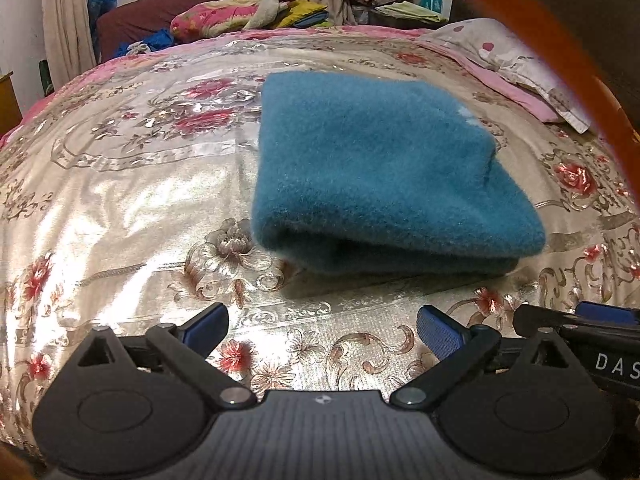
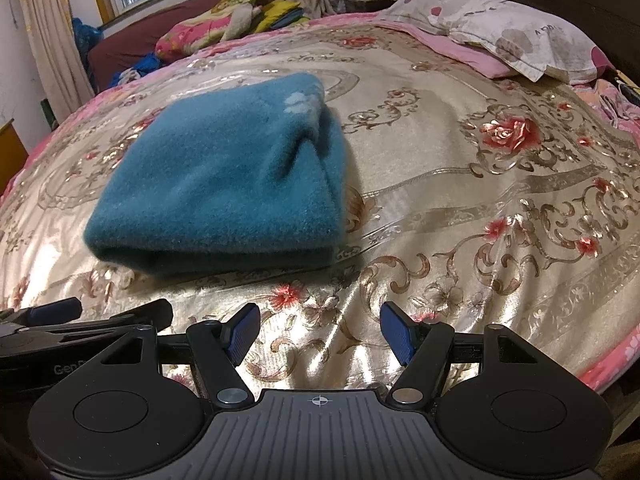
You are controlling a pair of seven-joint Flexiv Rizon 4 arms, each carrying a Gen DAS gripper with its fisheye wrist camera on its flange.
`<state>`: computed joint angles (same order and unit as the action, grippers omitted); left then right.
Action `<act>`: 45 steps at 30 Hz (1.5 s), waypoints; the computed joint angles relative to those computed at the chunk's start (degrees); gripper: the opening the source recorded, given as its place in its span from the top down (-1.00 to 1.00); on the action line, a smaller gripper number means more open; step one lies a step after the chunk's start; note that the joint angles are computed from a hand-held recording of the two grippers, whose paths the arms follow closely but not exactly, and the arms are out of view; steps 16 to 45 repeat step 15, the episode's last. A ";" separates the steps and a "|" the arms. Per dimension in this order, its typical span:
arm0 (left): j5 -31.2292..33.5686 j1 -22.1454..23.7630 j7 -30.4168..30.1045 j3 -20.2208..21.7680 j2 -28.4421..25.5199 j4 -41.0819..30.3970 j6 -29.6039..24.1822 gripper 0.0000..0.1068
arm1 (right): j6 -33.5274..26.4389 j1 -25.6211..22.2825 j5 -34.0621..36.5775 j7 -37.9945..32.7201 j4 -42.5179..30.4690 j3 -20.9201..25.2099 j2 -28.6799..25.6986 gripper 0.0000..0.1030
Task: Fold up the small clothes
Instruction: 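Release the bundle and pull both grippers back from it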
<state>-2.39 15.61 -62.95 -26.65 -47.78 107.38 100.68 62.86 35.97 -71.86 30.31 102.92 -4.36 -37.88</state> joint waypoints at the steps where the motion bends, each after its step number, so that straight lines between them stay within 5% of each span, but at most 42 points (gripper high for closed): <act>1: -0.01 -0.22 -0.03 0.25 0.05 -0.05 0.06 -0.93 | 0.09 -0.06 0.05 -0.01 -0.01 0.04 -0.04 -0.30; 45: 0.09 -1.73 -0.76 2.00 0.25 -0.36 0.81 -0.93 | -0.06 0.21 1.38 -1.04 -0.31 -0.11 -0.34 -0.30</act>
